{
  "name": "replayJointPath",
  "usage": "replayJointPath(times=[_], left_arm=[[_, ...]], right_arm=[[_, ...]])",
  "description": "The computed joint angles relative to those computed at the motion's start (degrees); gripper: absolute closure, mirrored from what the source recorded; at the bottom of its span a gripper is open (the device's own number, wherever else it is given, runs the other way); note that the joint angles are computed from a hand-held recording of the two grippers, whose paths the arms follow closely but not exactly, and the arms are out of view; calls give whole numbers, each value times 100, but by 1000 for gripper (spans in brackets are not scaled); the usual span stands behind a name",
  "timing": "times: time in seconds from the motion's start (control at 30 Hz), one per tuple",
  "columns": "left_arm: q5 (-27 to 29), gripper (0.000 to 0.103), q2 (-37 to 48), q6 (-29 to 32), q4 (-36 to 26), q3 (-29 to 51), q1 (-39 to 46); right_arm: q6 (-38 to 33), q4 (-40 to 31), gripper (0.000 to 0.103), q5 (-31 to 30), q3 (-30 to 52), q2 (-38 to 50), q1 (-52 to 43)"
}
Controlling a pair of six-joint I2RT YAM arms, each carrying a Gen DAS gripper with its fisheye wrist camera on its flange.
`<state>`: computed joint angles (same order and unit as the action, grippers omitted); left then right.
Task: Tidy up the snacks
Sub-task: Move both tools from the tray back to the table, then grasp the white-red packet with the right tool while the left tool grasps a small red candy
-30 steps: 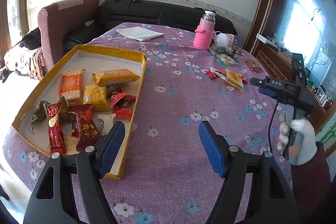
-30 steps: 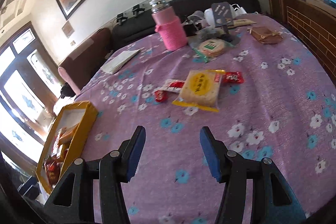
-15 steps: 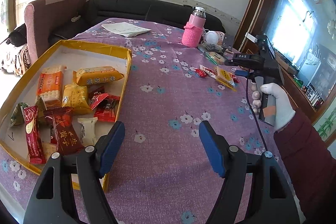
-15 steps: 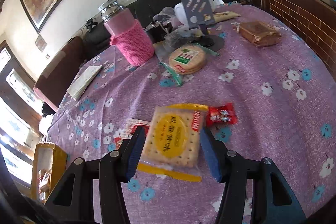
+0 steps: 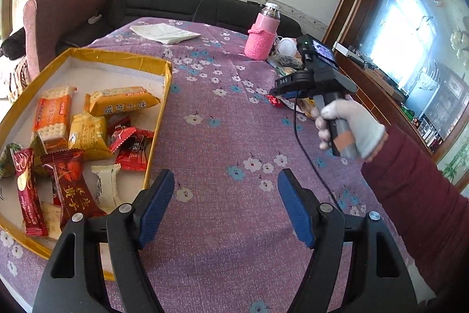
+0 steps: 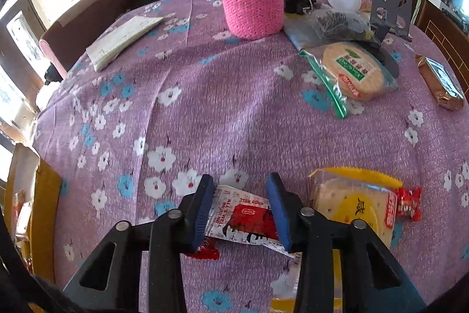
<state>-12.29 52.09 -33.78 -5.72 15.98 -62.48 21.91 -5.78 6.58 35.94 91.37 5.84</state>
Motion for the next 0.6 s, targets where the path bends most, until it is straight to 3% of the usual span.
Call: replayJointPath(times=[0.13,0.23,0.3,0.4,0.6], left_arm=[[310,30,91,15,115,-49,227],[344,30,33,3,106,-50,220],[381,30,86,-27,138,-26,202],[544,30,245,-103,262,7,145],[356,30,392,-254,229,144,-162]], right_arm=[[265,-469,79,-1126,-555,-827,148],[197,-652,78,-3002,-1240,-1765,-293],[403,-814,77,-2650,-1770,-2980,-269],[741,-1303,60,-1449,-2116,-4152,127],[1610,-2027,59,-1200,-2545,-5326,447]])
